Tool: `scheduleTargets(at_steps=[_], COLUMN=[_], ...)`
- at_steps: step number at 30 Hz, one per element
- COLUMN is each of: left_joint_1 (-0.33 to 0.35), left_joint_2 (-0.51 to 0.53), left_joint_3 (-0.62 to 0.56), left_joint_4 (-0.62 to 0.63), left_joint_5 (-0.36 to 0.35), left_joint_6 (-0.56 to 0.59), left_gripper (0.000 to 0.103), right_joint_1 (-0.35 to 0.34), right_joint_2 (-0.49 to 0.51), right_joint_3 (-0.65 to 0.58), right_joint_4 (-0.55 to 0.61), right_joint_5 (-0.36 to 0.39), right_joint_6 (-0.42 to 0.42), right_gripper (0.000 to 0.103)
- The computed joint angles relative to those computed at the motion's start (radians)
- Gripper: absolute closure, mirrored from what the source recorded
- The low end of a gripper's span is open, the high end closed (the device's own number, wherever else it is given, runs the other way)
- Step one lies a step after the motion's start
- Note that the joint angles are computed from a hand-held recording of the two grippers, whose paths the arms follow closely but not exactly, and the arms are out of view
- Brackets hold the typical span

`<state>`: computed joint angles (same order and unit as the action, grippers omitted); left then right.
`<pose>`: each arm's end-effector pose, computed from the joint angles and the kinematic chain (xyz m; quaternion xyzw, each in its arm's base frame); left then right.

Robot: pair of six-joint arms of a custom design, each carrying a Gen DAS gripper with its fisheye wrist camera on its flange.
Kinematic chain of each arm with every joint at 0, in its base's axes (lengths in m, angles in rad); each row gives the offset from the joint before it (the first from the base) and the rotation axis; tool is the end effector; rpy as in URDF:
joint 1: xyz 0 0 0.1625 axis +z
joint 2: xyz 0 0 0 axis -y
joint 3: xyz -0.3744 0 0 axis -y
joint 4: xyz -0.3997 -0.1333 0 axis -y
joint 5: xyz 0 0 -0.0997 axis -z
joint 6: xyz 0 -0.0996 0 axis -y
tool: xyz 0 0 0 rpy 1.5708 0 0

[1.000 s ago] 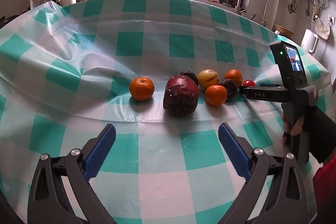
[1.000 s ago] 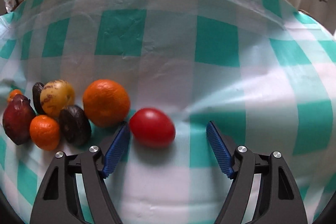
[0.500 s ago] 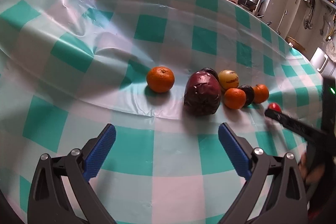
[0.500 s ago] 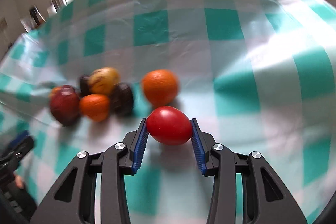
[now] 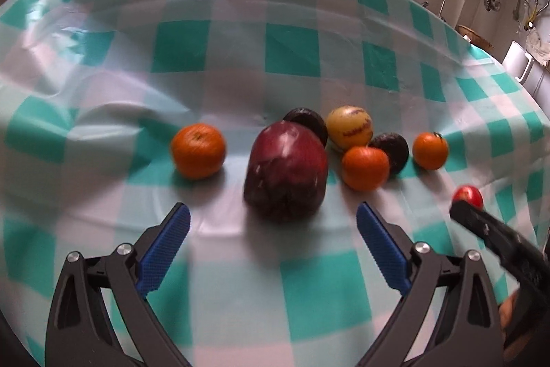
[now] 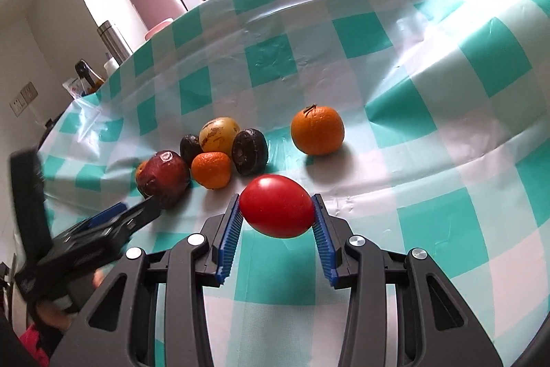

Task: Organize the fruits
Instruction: 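Grasp a red tomato with the right tool while the left tool grasps the wrinkled red fruit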

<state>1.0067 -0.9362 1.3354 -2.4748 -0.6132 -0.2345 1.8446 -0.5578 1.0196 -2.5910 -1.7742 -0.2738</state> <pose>-0.1956 -0.7108 0.3067 0.0275 0.8667 -0.3777 0.3249 0.3284 -0.7509 0.1527 0.2316 -0.9283 0.2742 0.0976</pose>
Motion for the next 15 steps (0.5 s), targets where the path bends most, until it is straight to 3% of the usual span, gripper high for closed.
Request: scheduleTargets(at_steps=[6, 7, 8, 15], left_joint_1=[0.028, 0.032, 0.037, 0.015], left_joint_2=[0.083, 0.090, 0.088, 0.017], left_joint_3=[-0.134, -0.147, -0.147, -0.023], left_joint_4=[0.067, 0.073, 0.071, -0.033], left_joint_5=[-0.014, -0.018, -0.043, -0.040], left_joint_6=[0.044, 0.049, 0.059, 0.072], left_gripper=[0.029, 0.044, 0.048, 0.049], right_joint_1=[-0.004, -0.004, -0.004, -0.009], right_joint_2=[0.003, 0.005, 0.006, -0.001], right_joint_3=[-0.007, -0.009, -0.010, 0.000], right_joint_4=[0.013, 0.017, 0.018, 0.015], right_joint_5=[0.008, 0.007, 0.007, 0.028], right_joint_6=[0.011, 0.010, 0.010, 0.014], right_gripper=[0.062, 0.062, 0.062, 0.062])
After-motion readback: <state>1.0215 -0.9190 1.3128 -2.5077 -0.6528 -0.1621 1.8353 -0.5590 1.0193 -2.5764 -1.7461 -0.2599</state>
